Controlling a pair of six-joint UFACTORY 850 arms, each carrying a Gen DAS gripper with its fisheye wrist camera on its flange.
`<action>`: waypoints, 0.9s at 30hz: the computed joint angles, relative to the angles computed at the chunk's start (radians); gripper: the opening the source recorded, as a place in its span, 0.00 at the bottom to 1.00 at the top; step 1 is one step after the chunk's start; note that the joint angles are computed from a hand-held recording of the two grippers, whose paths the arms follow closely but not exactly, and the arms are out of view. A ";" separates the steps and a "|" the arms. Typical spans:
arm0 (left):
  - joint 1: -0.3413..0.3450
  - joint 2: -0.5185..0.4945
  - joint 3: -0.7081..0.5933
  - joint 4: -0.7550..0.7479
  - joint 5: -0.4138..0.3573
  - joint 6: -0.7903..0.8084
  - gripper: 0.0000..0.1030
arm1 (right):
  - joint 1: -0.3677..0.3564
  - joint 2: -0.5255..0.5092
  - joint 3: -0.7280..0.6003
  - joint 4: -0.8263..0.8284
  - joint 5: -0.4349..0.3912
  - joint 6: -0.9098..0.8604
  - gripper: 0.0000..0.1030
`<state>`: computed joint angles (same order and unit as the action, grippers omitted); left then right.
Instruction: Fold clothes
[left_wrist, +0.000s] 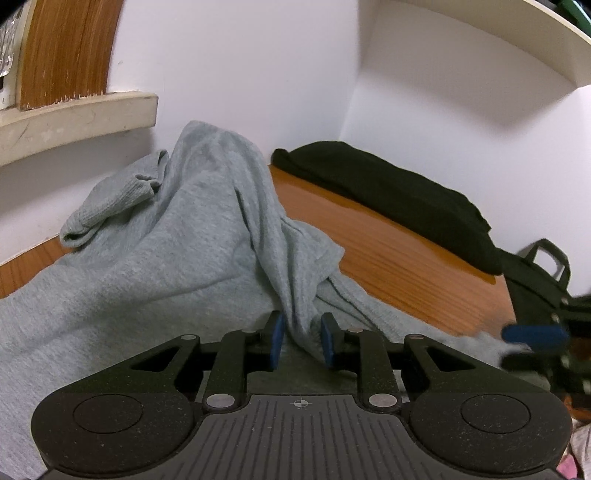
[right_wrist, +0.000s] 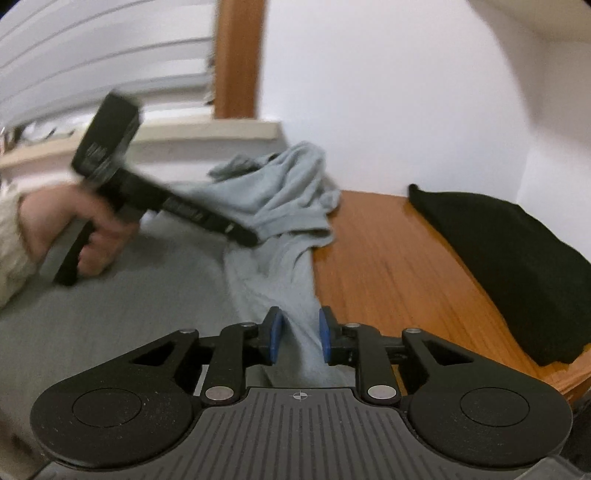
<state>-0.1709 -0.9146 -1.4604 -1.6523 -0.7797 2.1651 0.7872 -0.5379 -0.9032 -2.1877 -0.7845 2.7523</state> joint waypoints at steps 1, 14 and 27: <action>0.001 -0.001 -0.002 0.003 -0.002 -0.005 0.24 | -0.009 0.002 0.002 -0.006 0.000 0.024 0.24; 0.003 0.000 -0.001 0.010 -0.011 -0.019 0.24 | -0.077 0.013 0.019 -0.192 0.134 0.254 0.29; 0.052 0.046 0.107 -0.292 -0.185 0.149 0.60 | 0.036 -0.024 -0.022 0.336 -0.415 -0.153 0.10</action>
<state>-0.1192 -0.8681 -1.3530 -1.9446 -0.9651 2.3146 0.8233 -0.5621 -0.9254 -1.8516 -1.1996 2.5997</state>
